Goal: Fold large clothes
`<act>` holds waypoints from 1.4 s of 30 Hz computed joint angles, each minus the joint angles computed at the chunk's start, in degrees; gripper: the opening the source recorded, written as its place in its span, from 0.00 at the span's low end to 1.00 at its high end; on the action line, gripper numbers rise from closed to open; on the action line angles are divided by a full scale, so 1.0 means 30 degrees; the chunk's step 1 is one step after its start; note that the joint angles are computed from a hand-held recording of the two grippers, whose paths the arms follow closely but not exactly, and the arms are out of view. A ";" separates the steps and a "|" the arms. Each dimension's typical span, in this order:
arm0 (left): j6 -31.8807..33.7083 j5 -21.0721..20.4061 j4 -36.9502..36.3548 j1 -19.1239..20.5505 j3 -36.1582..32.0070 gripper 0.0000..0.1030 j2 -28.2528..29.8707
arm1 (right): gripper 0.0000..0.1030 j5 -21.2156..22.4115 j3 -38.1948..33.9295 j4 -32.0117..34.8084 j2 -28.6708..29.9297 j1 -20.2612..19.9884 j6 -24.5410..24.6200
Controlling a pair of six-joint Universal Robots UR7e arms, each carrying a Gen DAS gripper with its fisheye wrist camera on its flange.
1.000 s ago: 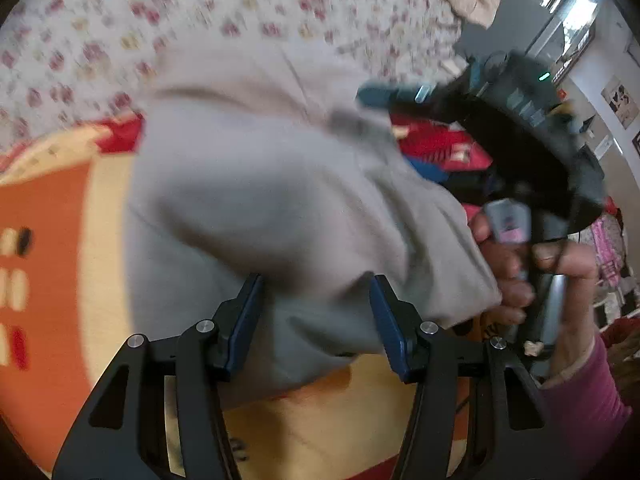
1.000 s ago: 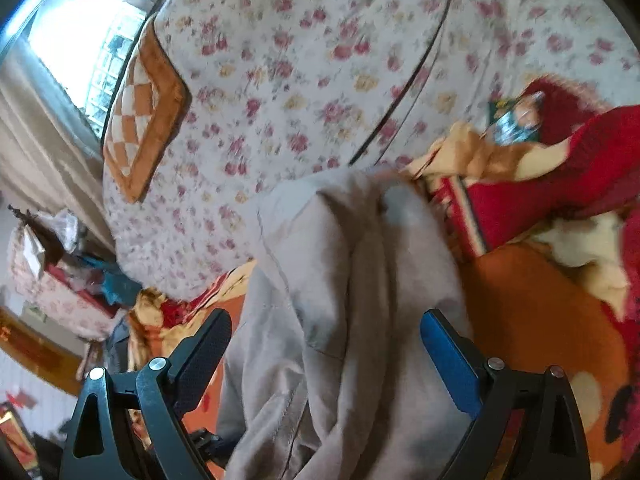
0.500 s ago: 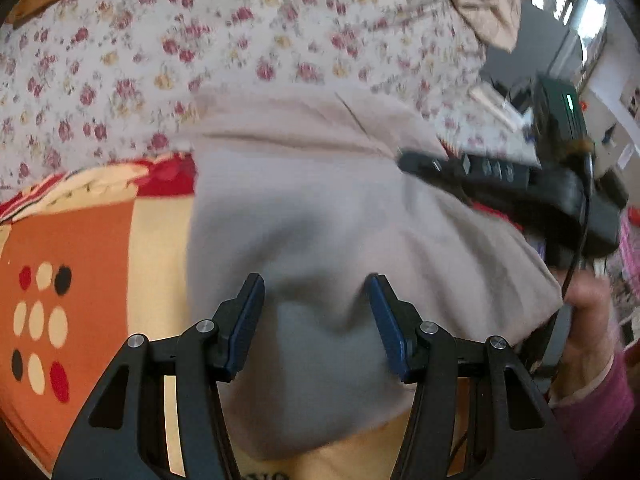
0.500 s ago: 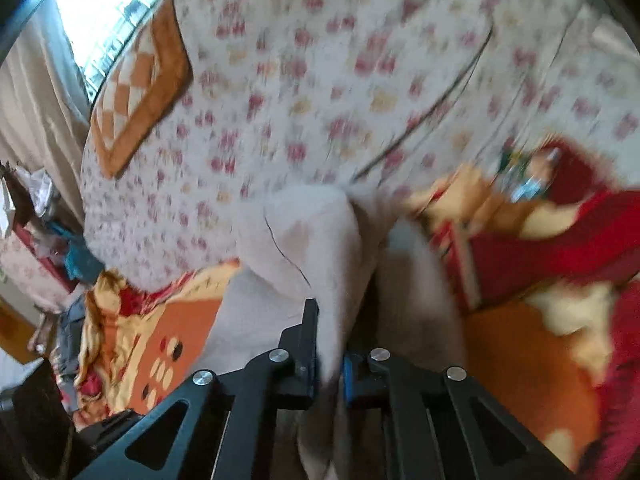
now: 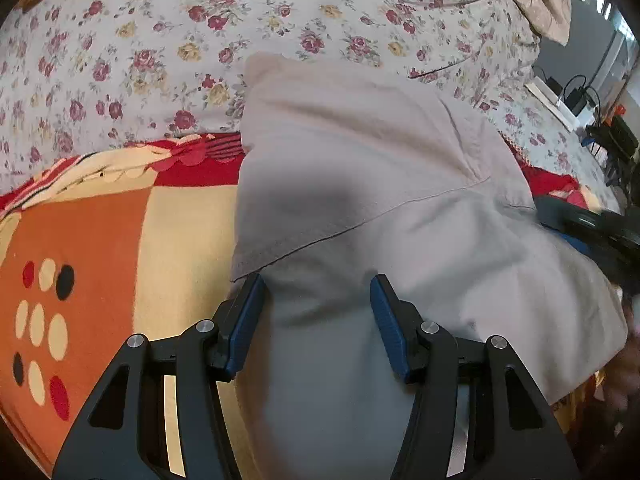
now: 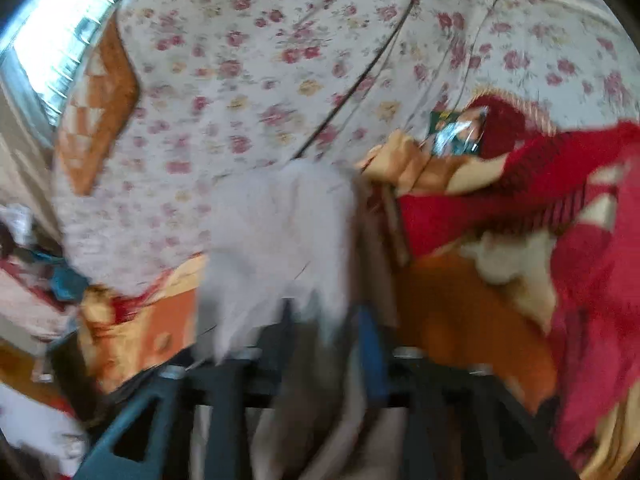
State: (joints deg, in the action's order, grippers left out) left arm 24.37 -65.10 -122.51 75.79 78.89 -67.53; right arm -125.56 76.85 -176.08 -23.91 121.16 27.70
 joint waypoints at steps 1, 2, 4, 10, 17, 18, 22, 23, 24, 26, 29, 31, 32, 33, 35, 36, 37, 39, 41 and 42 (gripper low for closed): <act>0.0003 0.0027 -0.0040 -0.0038 0.0100 0.53 -0.0078 | 0.51 0.0513 0.0501 -0.0497 -0.0208 0.0122 -0.0003; 0.0045 0.0069 -0.0142 -0.0044 0.0186 0.53 -0.0111 | 0.52 0.0842 0.0797 -0.0771 -0.0289 0.0248 -0.0068; -0.0213 0.0133 0.0067 -0.0075 0.0206 0.53 -0.0240 | 0.51 0.0744 0.0816 -0.0345 -0.0170 0.0512 -0.0376; 0.0276 -0.1104 0.0654 0.0014 0.0683 0.60 -0.1388 | 0.10 -0.2869 0.0642 0.1879 0.0099 0.1524 -0.2575; -0.0562 -0.0804 0.1231 0.0243 0.0562 0.69 -0.1020 | 0.14 -0.4211 0.0290 0.4406 0.0310 0.1288 -0.0210; -0.0601 -0.0859 0.1456 0.0198 0.0216 0.69 -0.0968 | 0.19 -0.4227 0.0608 0.3716 0.0030 0.1409 -0.0112; -0.0384 -0.0948 0.0771 0.0003 -0.0374 0.69 -0.0715 | 0.31 -0.5413 -0.0170 0.1961 0.0055 0.1785 -0.0858; -0.0605 -0.0996 0.0940 -0.0011 -0.0768 0.69 -0.0449 | 0.31 -0.5430 -0.0645 0.2059 0.0184 0.1815 -0.1196; -0.0912 -0.1011 0.1006 -0.0047 -0.1157 0.69 -0.0104 | 0.31 -0.5256 -0.1603 0.1911 0.0586 0.1745 -0.1972; -0.1126 -0.0728 0.0970 -0.0129 -0.1683 0.69 0.0539 | 0.31 -0.4406 -0.3066 0.1867 0.1254 0.1479 -0.2944; -0.1448 0.0214 0.1573 -0.0242 -0.2435 0.69 0.1601 | 0.31 -0.3013 -0.5565 0.3036 0.2551 0.0647 -0.3062; -0.1085 0.0765 0.1160 -0.0248 -0.2198 0.70 0.1909 | 0.31 -0.2886 -0.6981 0.4257 0.3352 -0.0025 -0.2760; -0.0743 0.0738 0.0716 -0.0214 -0.1940 0.71 0.1883 | 0.31 -0.3214 -0.7279 0.4884 0.3553 -0.0295 -0.2363; -0.0219 0.0505 -0.0032 -0.0106 -0.1558 0.75 0.1824 | 0.30 -0.3697 -0.7749 0.5282 0.3969 -0.0655 -0.2170; 0.0093 -0.0024 -0.1099 0.0138 -0.1017 0.77 0.1748 | 0.32 -0.4556 -0.7946 0.4939 0.4431 -0.1000 -0.2423; 0.0069 -0.0087 -0.1300 0.0195 -0.0897 0.77 0.1747 | 0.35 -0.5222 -0.8183 0.4269 0.4844 -0.1098 -0.2989; 0.0115 -0.0064 -0.1383 0.0224 -0.0849 0.77 0.1748 | 0.36 -0.5318 -0.8065 0.3700 0.4886 -0.1155 -0.3226; 0.0217 -0.0068 -0.0978 0.0244 -0.1051 0.77 0.1731 | 0.37 -0.5045 -0.7882 0.3904 0.4667 -0.1213 -0.2844; -0.0066 -0.0001 0.0113 0.0247 -0.1675 0.77 0.1760 | 0.37 -0.5235 -0.7631 0.5488 0.4174 -0.1001 -0.2037; -0.0504 -0.0093 0.1014 0.0303 -0.2224 0.77 0.1718 | 0.37 -0.5250 -0.7324 0.6018 0.3838 -0.0844 -0.1710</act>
